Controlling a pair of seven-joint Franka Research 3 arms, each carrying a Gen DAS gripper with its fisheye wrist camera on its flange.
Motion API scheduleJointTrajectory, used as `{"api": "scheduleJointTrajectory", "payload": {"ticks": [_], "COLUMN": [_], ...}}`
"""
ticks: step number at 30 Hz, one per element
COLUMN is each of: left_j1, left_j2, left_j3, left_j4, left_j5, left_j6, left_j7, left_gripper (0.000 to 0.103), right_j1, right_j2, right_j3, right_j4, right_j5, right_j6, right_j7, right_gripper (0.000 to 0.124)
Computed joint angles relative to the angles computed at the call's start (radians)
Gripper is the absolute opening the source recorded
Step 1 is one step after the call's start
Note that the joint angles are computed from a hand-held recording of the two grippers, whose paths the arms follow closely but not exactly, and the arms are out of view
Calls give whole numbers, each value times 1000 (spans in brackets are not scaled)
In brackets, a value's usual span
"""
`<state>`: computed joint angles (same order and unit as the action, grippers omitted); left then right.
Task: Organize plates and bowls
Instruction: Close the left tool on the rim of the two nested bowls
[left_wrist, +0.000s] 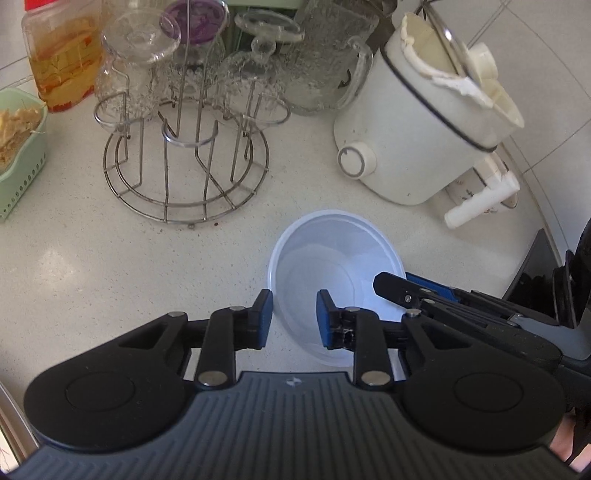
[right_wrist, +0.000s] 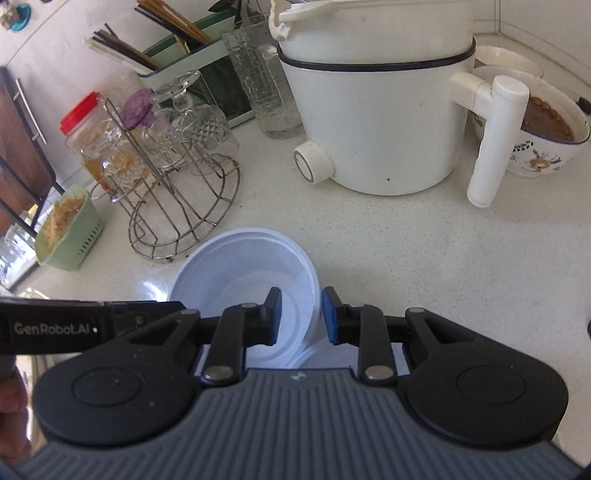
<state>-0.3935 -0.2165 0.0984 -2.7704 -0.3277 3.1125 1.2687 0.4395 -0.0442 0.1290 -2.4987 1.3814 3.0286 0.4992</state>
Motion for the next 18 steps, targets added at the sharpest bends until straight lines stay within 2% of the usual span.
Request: {"api": "scheduleJointTrajectory", "payload": {"ticks": [4, 14, 18], "left_j1": [69, 119, 116], "left_j2": [-57, -282, -385], "left_j3": [-55, -74, -63], "left_j4": [-18, -92, -133], "left_j5": [62, 192, 223], "left_j6": [-15, -79, -115], "left_j7": [-61, -163, -184], "left_gripper": [30, 30, 30], "right_j1": [-1, 50, 84], "right_j2": [-28, -180, -241], "right_j3": [-4, -15, -21], "right_j4": [-3, -55, -88], "right_j5": [9, -6, -43], "right_j6": [-17, 11, 34], "right_j7": [-7, 62, 132], "right_gripper": [27, 27, 27]}}
